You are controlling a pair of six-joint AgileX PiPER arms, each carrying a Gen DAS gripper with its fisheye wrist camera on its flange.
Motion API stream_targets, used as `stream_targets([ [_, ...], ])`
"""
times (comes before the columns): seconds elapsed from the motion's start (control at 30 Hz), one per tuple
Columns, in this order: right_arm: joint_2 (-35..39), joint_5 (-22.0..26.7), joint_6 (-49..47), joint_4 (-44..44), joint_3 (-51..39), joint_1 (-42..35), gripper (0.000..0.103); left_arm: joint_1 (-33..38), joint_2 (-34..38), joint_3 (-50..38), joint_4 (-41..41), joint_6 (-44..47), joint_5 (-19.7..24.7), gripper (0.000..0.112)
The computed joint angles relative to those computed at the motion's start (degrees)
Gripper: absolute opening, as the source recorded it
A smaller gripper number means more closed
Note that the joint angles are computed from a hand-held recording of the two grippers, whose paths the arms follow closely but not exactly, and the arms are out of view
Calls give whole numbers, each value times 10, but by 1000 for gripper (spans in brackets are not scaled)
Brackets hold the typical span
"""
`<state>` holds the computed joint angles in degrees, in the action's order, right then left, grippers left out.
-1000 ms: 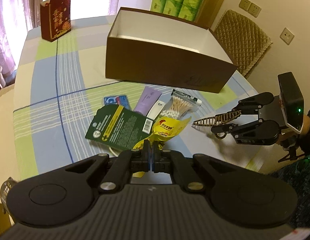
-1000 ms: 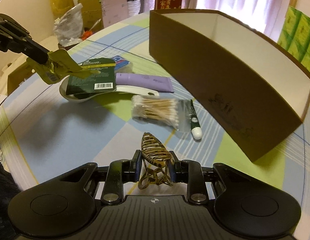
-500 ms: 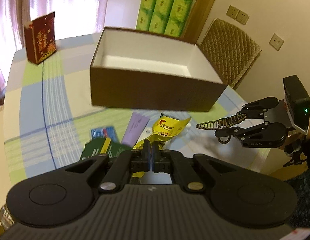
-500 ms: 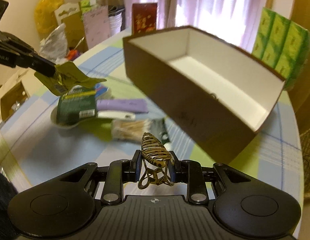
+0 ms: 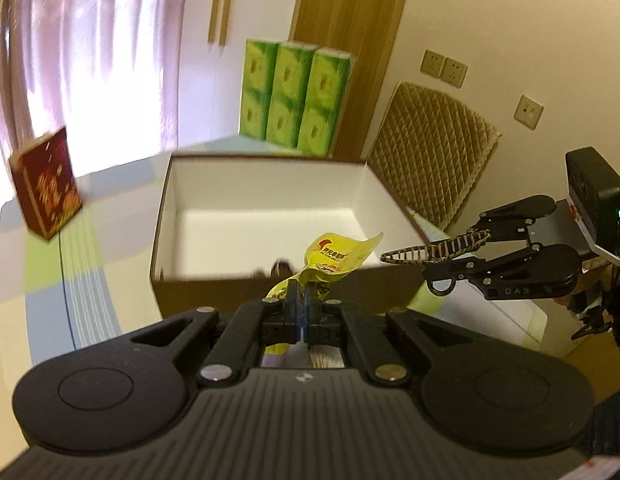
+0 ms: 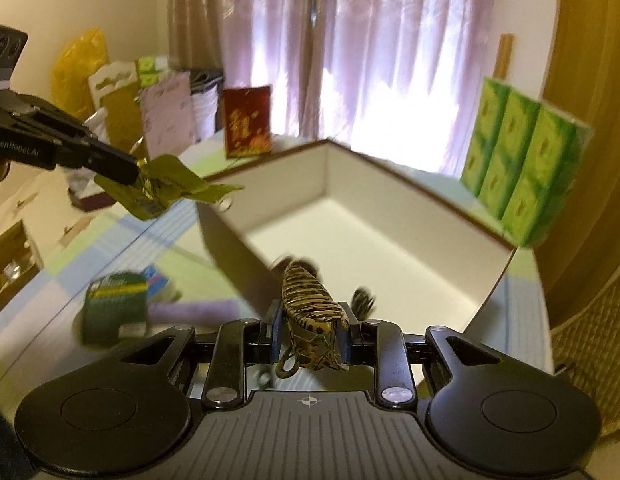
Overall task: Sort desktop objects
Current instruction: 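Carry the packet and claw clip into the box with both grippers and release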
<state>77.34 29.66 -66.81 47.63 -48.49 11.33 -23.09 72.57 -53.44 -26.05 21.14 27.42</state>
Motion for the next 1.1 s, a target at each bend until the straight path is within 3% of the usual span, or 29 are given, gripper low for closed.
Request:
stream_targets([
  [0.23, 82, -6, 18, -3, -101, -14, 24, -8, 88, -91, -6, 17, -20, 0],
  [0.53, 210, 6, 88, -58, -232, -18, 24, -9, 227, -226, 24, -6, -5, 0],
  [0.87, 355, 42, 244, -198, -381, 0, 24, -14, 408, -406, 95, -89, 56, 0],
  [1.1, 424, 73, 297, -247, -453, 8, 24, -16, 537, -555, 143, -148, 125, 0],
])
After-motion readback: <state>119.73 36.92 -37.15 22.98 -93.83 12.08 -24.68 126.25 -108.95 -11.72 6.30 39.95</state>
